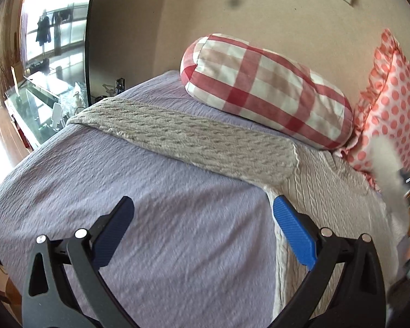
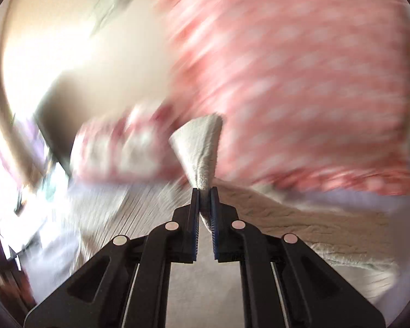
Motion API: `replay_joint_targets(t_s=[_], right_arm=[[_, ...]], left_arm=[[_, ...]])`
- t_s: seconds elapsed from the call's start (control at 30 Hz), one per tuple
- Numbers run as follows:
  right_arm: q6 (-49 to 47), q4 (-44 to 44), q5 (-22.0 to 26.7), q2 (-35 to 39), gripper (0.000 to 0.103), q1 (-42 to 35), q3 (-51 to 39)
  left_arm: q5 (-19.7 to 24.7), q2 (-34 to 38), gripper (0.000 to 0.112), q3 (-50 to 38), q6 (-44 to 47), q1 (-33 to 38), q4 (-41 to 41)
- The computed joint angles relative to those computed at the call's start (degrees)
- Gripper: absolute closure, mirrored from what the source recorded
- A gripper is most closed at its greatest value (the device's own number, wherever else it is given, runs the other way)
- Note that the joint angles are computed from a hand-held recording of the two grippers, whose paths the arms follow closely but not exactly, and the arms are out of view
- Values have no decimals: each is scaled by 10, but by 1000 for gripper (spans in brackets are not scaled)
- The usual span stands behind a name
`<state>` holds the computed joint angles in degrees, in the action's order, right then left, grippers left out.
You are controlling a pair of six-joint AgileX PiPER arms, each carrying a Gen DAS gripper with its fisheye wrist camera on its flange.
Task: Fold small clothes
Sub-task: 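Grasp a sweater sleeve with the right tool and fold it across the back, then grasp the other sleeve with the left tool and fold it across the back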
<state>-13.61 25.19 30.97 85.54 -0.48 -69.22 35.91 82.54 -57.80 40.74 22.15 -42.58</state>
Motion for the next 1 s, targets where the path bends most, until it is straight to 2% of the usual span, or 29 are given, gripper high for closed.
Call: replay_joint_targets(t_s=[0.13,0.17,0.2,0.23,0.27,0.3,0.37,0.47,0.6,0.67,0.77,0.87,0.9,0.93,1.0], right_arm=[[171,-169,30,107,93,152,-41],[182,-183,42,118,88,164,-49],[170,-176,66,128,68,178,-56],[148,-162,70,120,56,185,-46],[122,-146,64,103,37,193,-30],[98,-129,67,84,29,197,-18],[78,-108,67,48,28,197,7],[54,-70,68,-17,20,172,52],[27,-22,79,-71,20,118,88],[15,-3,83,-76,19,96,90],[10,2,86,-89,18,75,96],[-6,15,87,-111,18,50,112],[-13,21,88,-118,18,42,117],[-16,24,89,-123,18,35,120],[-23,27,91,-142,18,16,128]], left_arm=[[42,71,11,-72,-25,27,9],[65,100,11,-102,-44,38,13],[77,116,11,-117,-52,43,11],[96,138,11,-138,-59,54,5],[110,157,12,-157,-68,61,2],[120,178,12,-179,-83,66,0],[132,208,16,-211,-100,73,-6],[145,255,23,-268,-155,71,11],[153,311,30,-352,-211,71,27],[168,345,39,-404,-239,82,32],[218,426,53,-536,-301,112,36],[268,500,71,-665,-355,131,51],[288,528,81,-719,-389,133,68],[300,541,99,-749,-415,131,90],[289,525,103,-743,-422,120,121]])
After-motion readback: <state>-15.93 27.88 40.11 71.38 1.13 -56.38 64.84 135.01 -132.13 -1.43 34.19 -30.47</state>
